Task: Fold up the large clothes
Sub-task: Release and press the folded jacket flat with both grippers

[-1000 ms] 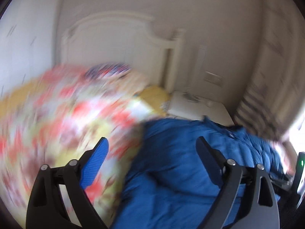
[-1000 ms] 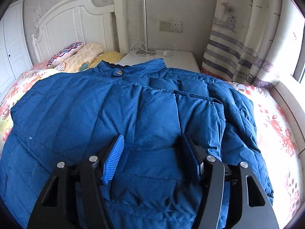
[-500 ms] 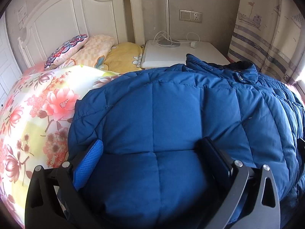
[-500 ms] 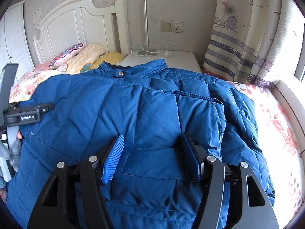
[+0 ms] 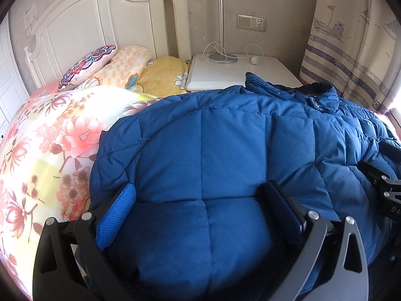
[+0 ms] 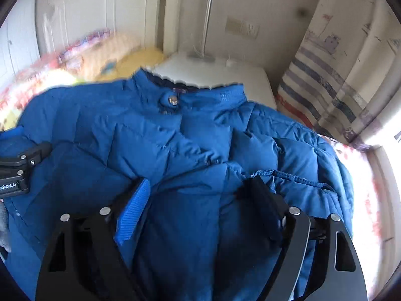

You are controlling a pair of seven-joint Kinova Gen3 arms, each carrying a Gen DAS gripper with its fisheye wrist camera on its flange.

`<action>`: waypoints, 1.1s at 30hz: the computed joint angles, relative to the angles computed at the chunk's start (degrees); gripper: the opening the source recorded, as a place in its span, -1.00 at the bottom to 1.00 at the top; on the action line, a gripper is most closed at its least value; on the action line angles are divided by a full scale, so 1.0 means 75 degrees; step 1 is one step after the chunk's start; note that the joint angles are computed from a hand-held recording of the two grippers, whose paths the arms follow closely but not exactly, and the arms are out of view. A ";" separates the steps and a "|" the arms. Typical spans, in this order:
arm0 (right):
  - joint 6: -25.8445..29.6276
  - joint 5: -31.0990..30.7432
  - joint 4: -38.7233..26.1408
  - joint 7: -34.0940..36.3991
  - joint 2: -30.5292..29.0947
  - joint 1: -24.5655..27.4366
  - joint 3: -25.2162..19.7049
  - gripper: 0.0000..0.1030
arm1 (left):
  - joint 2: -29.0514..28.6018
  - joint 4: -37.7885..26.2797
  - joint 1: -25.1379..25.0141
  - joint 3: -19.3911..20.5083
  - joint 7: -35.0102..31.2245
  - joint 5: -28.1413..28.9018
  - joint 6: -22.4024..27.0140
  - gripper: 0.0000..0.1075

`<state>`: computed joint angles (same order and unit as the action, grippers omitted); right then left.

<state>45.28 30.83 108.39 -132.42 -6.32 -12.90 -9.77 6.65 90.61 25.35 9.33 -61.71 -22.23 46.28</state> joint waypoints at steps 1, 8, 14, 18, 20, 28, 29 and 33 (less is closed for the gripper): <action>-0.0089 -0.0239 0.0031 0.0173 -0.0078 0.0047 0.0069 0.52 | 0.0004 0.0001 0.0011 -0.0001 0.0021 -0.0026 0.0010 0.88; 0.0882 -0.0086 0.0280 -0.0382 -0.1633 -0.0784 0.0137 0.51 | -0.1147 0.0777 0.0109 -0.0449 0.0048 0.0782 -0.0670 0.80; 0.0929 -0.1108 0.0952 0.0946 -0.1986 0.0748 -0.0913 0.60 | -0.2109 0.1402 -0.0304 0.0660 -0.0480 0.1033 0.0042 0.88; 0.1014 -0.1241 0.1094 0.1154 -0.2034 0.1443 -0.1730 0.64 | -0.1496 0.1134 -0.0601 0.1226 -0.0345 0.0836 0.1131 0.86; 0.1436 -0.1704 0.0835 0.1210 -0.2330 0.1408 -0.1647 0.64 | -0.1883 0.1106 -0.0325 0.0662 -0.0508 0.1252 0.1243 0.85; 0.2171 -0.2697 0.1250 0.2097 -0.3424 0.1116 -0.2040 0.69 | -0.2927 0.1965 -0.0906 0.1112 -0.1270 0.1805 0.1627 0.87; 0.2171 -0.2890 0.1444 0.2063 -0.3362 0.1157 -0.2042 0.70 | -0.2898 0.2161 -0.0949 0.1095 -0.1319 0.1840 0.1607 0.88; 0.2702 -0.3431 0.1347 0.1990 -0.4032 0.1098 -0.1686 0.70 | -0.3579 0.2286 -0.1023 0.0684 -0.1484 0.2367 0.1723 0.85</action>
<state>65.55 5.10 118.49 -117.49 -36.55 -4.66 -22.42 -20.19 107.75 17.68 14.47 -72.84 -4.48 59.21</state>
